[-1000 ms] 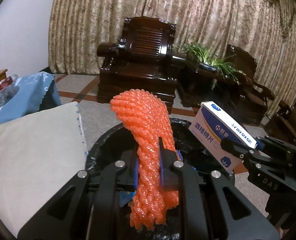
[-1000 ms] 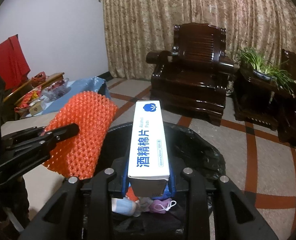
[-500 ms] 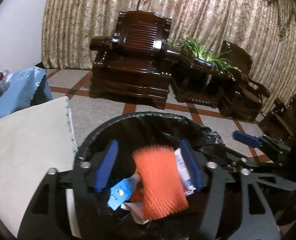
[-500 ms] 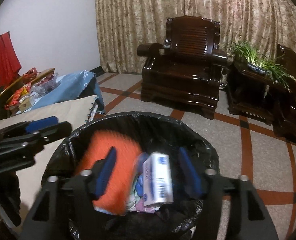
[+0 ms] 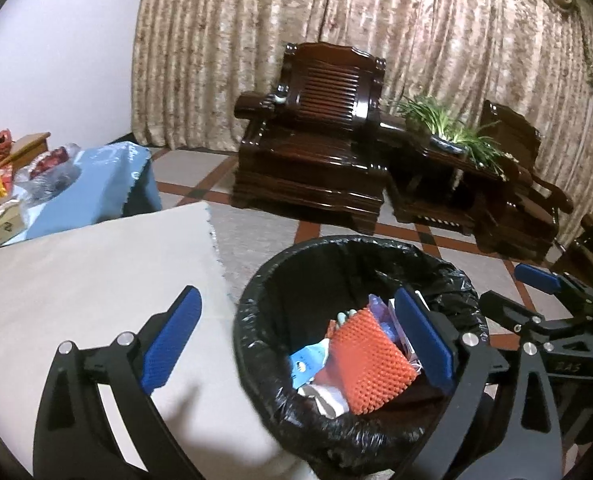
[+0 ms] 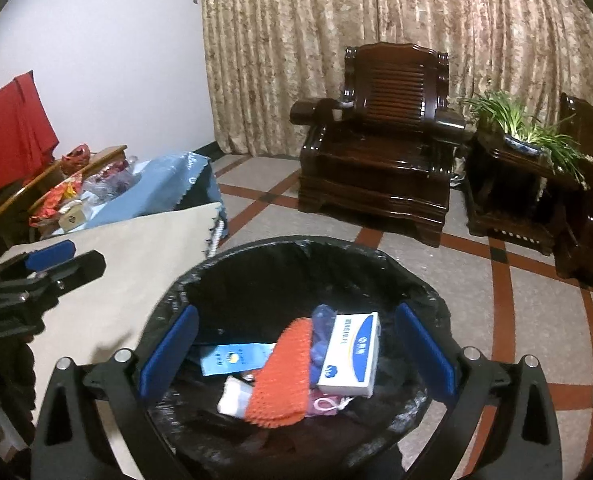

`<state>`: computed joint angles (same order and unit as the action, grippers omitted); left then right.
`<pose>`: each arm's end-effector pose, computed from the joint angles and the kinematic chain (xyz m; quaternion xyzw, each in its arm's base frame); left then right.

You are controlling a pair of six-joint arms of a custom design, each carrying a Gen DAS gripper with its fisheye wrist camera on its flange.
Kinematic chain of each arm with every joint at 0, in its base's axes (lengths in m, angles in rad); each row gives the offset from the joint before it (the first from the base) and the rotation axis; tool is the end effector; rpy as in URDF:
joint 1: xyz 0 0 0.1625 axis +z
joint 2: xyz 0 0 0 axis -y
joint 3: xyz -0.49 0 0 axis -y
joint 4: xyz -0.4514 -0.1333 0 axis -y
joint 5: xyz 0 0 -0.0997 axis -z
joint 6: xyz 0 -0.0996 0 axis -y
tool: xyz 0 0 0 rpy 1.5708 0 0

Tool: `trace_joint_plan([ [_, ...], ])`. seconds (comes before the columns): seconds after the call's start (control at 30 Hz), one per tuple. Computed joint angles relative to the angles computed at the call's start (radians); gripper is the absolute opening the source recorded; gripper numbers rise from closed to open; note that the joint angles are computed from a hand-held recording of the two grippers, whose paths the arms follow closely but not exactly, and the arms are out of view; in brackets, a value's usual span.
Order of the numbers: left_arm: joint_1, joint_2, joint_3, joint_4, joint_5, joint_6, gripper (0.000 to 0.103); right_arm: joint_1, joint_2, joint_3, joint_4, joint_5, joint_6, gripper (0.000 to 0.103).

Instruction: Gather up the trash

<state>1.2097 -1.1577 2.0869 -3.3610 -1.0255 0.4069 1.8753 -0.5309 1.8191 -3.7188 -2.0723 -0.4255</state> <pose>-0.0377 -0.6233 0.2698 0.2237 0.8536 -0.3962 0.2539 0.2853 -0.6228 -0.0044 0.2177 -0.8595 0.3894 0.2496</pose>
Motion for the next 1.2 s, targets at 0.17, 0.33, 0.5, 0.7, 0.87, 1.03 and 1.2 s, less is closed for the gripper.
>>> trace_joint_plan([
  [0.17,-0.029,-0.057,0.046,0.002,0.037,-0.019,0.095,0.032,-0.017,0.018,0.002,-0.005,0.018,0.097],
  [0.33,-0.047,-0.093,0.078,0.005,0.062,-0.021,0.095,0.060,-0.033,0.038,-0.008,-0.009,0.028,0.097],
  [0.5,-0.070,-0.144,0.120,-0.003,0.091,-0.029,0.095,0.085,-0.044,0.055,-0.012,-0.013,0.032,0.097],
  [0.7,-0.100,-0.178,0.152,-0.024,0.132,-0.026,0.095,0.104,-0.050,0.070,-0.016,-0.006,0.025,0.097],
  [0.87,-0.119,-0.196,0.173,-0.047,0.155,-0.019,0.095,0.113,-0.051,0.080,-0.025,-0.001,0.020,0.097],
  [1.03,-0.133,-0.205,0.186,-0.062,0.172,-0.013,0.095,0.117,-0.051,0.086,-0.034,0.002,0.015,0.097],
  [1.2,-0.141,-0.211,0.194,-0.076,0.180,-0.008,0.095,0.118,-0.054,0.094,-0.046,0.007,0.010,0.097],
])
